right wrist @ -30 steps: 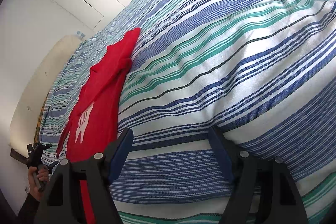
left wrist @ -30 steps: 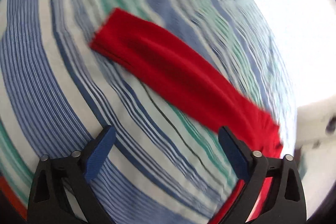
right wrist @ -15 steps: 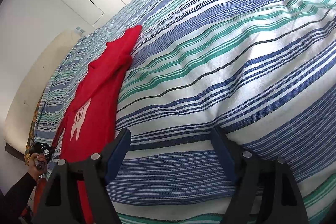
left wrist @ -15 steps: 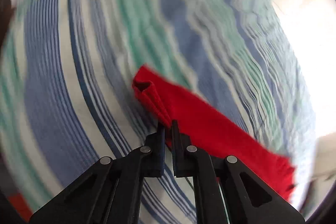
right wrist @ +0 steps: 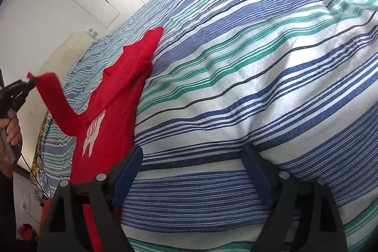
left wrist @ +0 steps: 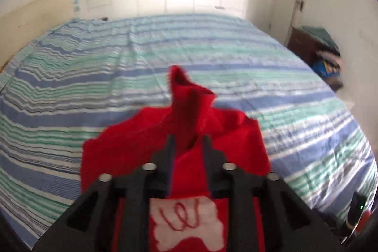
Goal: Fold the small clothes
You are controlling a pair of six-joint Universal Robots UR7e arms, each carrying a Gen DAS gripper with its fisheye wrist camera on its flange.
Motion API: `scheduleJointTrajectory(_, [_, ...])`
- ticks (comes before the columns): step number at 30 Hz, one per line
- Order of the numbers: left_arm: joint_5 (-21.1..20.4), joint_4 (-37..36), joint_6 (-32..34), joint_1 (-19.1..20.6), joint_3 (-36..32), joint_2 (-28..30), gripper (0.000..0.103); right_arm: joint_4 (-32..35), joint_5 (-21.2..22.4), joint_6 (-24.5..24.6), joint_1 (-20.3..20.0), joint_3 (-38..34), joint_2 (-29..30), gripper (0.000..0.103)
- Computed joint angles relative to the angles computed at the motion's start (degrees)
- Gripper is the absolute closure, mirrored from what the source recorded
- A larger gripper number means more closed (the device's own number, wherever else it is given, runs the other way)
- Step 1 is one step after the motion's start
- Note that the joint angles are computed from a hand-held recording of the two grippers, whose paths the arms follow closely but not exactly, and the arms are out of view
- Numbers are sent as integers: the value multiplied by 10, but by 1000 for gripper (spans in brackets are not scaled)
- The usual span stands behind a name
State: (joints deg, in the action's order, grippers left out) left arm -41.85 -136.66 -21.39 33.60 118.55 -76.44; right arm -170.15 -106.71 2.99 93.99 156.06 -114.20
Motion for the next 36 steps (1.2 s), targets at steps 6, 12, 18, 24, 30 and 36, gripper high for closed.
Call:
scheduleJointTrajectory(6, [-52, 152, -112, -29, 102, -70, 34, 10, 7, -1, -4, 1, -12, 18])
scheduleJointTrajectory(12, [-29, 362, -245, 5, 105, -246, 31, 7, -1, -4, 4, 0, -3, 15])
scheduleJointTrajectory(18, [-13, 318, -159, 97, 79, -273, 33, -15, -30, -4, 26, -3, 28, 14])
scheduleJointTrajectory(24, [3, 196, -37, 143, 50, -149, 35, -28, -43, -6, 35, -2, 41, 14])
scheduleJointTrajectory(30, [27, 135, -102, 207, 24, -107, 100, -36, -53, -2, 43, -3, 53, 14])
scheduleJointTrajectory(36, [38, 160, -101, 198, 51, -132, 95, -39, -55, -2, 44, -4, 59, 13])
